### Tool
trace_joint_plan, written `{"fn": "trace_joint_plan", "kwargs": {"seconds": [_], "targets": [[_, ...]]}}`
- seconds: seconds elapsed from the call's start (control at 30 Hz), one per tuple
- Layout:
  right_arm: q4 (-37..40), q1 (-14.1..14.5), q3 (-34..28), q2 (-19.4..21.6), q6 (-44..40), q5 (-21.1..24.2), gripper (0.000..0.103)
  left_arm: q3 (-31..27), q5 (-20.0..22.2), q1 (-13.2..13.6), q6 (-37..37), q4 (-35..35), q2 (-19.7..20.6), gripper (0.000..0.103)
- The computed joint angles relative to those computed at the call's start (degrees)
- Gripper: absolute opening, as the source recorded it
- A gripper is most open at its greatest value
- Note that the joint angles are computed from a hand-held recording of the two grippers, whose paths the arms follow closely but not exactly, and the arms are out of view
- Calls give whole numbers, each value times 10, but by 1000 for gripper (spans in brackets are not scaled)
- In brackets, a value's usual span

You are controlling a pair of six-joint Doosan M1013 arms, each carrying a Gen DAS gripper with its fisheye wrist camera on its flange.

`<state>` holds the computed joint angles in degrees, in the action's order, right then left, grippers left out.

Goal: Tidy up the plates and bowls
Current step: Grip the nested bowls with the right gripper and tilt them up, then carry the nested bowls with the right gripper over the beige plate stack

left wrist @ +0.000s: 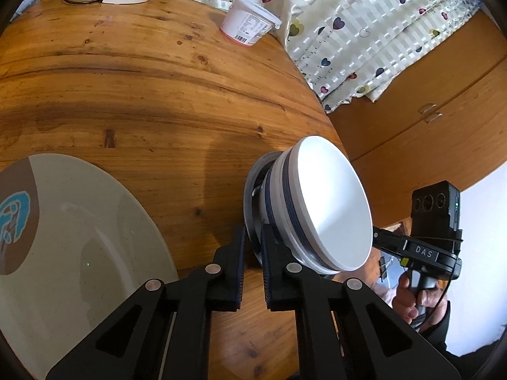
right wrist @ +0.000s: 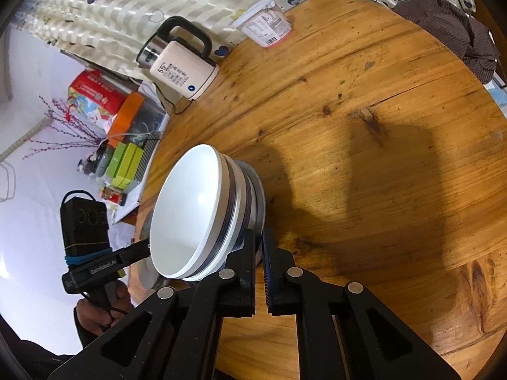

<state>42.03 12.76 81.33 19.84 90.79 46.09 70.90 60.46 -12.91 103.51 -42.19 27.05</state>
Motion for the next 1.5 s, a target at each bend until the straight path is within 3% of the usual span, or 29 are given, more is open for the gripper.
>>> {"fn": "trace_joint_plan", "kwargs": {"seconds": [1.5], "targets": [[3,2,-2,0,0,-6,7,7,-11,4,4,-8,-3,8]]}}
